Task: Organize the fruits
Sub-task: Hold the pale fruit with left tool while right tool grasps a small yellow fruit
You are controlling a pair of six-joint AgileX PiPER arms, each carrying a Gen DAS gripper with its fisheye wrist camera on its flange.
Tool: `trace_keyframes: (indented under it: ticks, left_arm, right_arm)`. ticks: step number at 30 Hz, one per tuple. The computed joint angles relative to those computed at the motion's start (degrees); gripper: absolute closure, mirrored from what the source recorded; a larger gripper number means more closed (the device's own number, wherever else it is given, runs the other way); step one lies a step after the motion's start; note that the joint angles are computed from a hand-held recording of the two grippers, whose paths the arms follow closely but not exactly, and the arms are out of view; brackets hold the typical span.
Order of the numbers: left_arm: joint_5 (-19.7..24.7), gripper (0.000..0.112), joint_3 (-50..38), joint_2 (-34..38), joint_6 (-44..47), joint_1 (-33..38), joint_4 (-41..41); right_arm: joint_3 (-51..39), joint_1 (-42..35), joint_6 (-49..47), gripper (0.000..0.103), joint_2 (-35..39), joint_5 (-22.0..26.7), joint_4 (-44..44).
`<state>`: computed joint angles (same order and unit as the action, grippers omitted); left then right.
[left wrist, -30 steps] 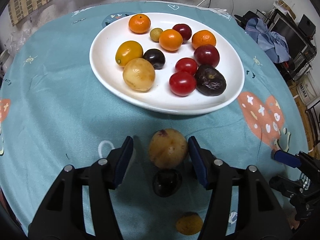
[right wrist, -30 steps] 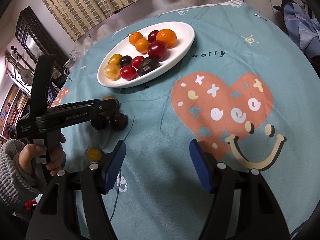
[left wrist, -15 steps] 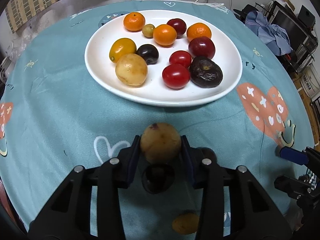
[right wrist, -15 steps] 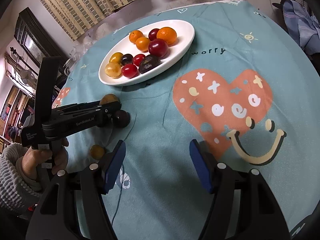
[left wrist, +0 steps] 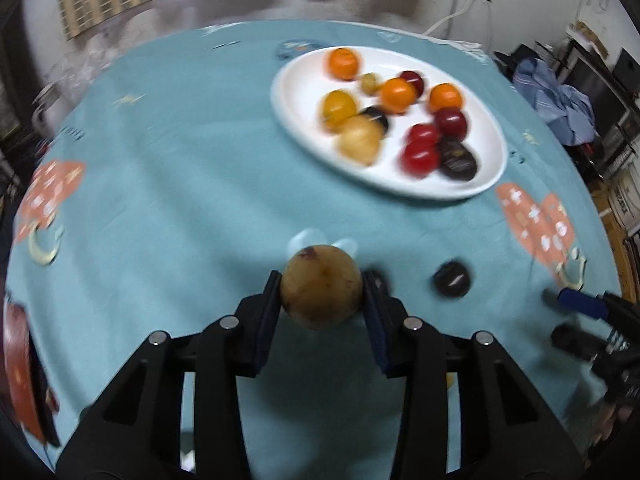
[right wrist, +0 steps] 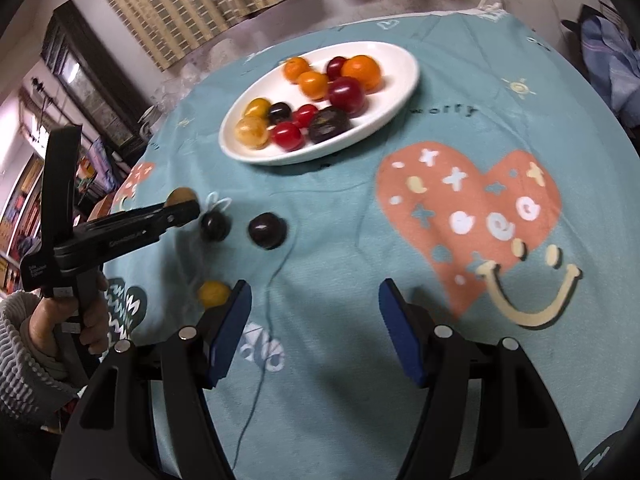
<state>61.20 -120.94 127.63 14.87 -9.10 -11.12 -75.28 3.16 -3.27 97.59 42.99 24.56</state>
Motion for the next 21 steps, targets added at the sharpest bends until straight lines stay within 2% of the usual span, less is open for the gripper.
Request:
trace_keyframes:
  ticks: [7,12,17,20,21]
  left_arm:
    - [-6.16,0.072,19.51,-10.01,1.26,6.8,-0.55]
    - [-7.84,0.072,25.34,-13.18,2.59,8.54,-2.41]
    - [-9.32,0.072,28.64,-15.45,4.6,9.17,-5.08]
    - [-9.49,0.072,30.01,-16.33,4.81,9.28,-5.71]
    - [-9.36,0.072,30.07,-16.4,4.62,9.35,-5.72]
  right_arm:
    - [-5.06,6.77,-2.73,0.037,4.01,2.06,-1.63]
    - [-11.54,12.23,-3.58,0.037,8.57,2.43,-6.94]
    - [-15.55,13.38,-2.77,0.055,12.05,3.37,-8.26]
    - [-16.28,13.19,-1.84,0.056,13.23,4.14,-8.25]
    - [-15.63,13.33,-1.89,0.061,13.08,3.71,-8.08]
